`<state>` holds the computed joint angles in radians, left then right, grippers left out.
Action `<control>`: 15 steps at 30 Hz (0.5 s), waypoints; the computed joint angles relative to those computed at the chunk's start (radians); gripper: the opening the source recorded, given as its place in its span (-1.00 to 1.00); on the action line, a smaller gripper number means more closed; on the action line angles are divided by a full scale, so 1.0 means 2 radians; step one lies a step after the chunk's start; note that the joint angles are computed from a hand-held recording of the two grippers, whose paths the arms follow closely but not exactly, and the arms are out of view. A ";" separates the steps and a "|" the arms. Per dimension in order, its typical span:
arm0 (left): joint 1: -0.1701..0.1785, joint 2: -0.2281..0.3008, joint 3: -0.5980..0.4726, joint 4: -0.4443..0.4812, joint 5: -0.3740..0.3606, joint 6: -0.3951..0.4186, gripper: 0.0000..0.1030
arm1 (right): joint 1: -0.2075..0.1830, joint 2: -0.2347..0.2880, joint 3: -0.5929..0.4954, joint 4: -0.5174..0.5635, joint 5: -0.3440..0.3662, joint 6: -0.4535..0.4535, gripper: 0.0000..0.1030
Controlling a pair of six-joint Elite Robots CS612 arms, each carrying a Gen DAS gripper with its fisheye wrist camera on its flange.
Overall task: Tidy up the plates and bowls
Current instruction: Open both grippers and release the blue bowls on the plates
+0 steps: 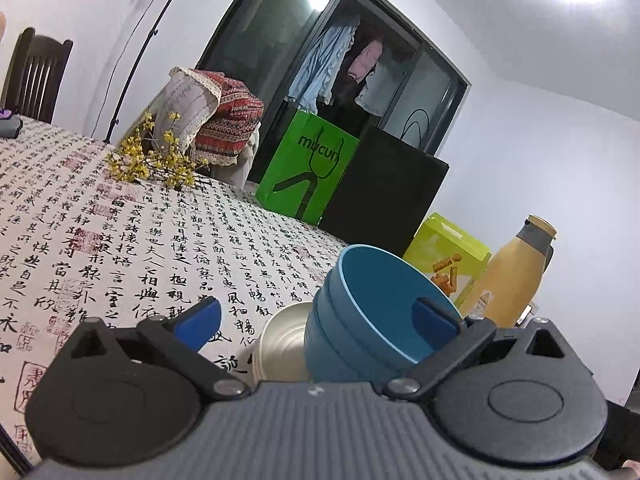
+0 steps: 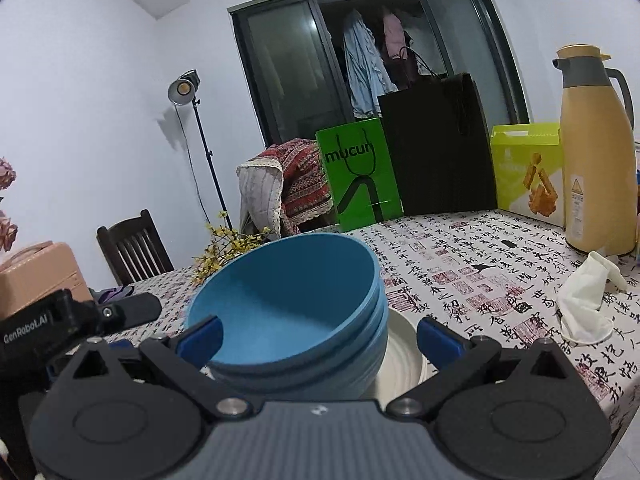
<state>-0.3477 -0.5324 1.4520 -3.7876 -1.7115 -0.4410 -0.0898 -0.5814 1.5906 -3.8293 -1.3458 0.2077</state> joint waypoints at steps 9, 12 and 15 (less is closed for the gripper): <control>-0.009 -0.009 0.035 -0.036 0.023 0.033 1.00 | 0.002 -0.002 0.026 -0.036 -0.008 -0.010 1.00; -0.013 -0.012 0.046 -0.044 0.039 0.042 1.00 | 0.003 -0.002 0.035 -0.045 -0.012 -0.016 1.00; -0.016 -0.013 0.054 -0.049 0.050 0.050 1.00 | 0.005 -0.001 0.041 -0.055 -0.015 -0.023 1.00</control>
